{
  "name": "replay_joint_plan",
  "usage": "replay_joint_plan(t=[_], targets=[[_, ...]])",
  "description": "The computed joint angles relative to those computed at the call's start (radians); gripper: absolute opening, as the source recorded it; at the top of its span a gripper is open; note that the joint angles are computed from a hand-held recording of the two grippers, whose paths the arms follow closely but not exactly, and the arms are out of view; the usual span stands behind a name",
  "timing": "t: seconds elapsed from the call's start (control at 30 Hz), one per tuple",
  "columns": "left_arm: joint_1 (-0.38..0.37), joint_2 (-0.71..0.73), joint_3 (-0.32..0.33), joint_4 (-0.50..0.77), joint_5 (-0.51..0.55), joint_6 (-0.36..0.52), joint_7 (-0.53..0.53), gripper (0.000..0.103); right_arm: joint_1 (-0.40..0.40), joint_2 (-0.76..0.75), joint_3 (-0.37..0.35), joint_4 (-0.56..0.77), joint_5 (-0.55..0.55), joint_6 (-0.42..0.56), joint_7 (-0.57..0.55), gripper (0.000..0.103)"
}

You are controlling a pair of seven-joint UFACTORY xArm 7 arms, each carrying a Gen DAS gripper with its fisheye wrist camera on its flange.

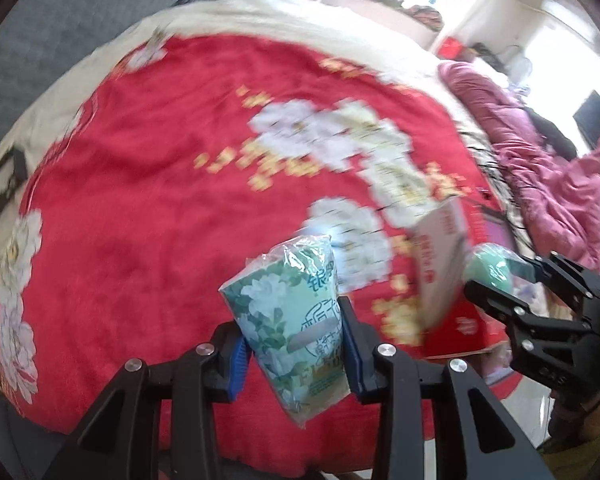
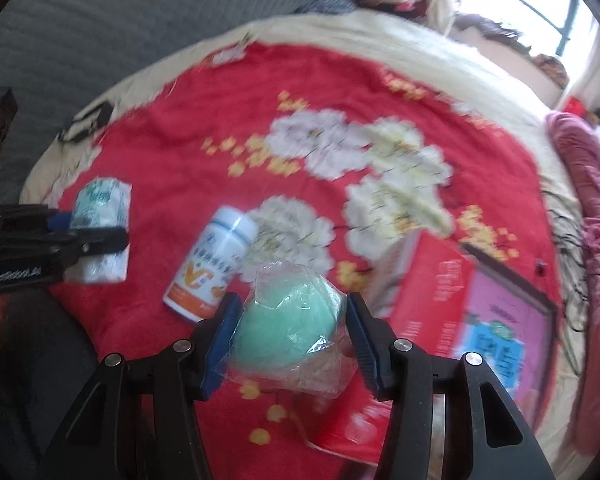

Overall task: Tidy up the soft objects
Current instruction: 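Lift and carry the tissue pack and green ball over the pink tray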

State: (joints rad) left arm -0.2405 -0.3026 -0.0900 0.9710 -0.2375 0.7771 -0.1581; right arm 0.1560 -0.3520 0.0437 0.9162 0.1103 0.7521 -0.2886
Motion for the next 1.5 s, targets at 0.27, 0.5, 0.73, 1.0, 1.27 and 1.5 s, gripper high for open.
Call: replay_joint_plan(t=[0.27,0.5,0.73,1.0,1.27,1.5], targets=[[-0.086,0.029,-0.066,0.129,-0.004,0.0,0.009,0.039,-0.084,-0.175,-0.074,-0.06,-0.017,0.014,0.008,0.055],[-0.163,0.11,-0.133,0.233,0.043,-0.001,-0.005,0.039,-0.192,-0.309,-0.157,-0.12,-0.038,0.047,-0.003,0.055],[-0.25,0.238,-0.186,0.352,0.08,0.006,-0.012,0.039,-0.29,-0.394,-0.234,-0.181,-0.046,0.082,-0.036,0.055],[-0.358,0.44,-0.22,0.538,0.125,0.021,-0.023,0.039,-0.371,-0.431,-0.302,-0.235,-0.044,0.131,-0.101,0.055],[-0.425,0.591,-0.202,0.655,0.165,0.06,-0.013,0.039,-0.41,-0.421,-0.325,-0.264,-0.027,0.154,-0.162,0.055],[-0.419,0.607,-0.173,0.636,0.192,0.082,-0.038,0.039,-0.401,-0.377,-0.309,-0.289,0.001,0.119,-0.186,0.055]])
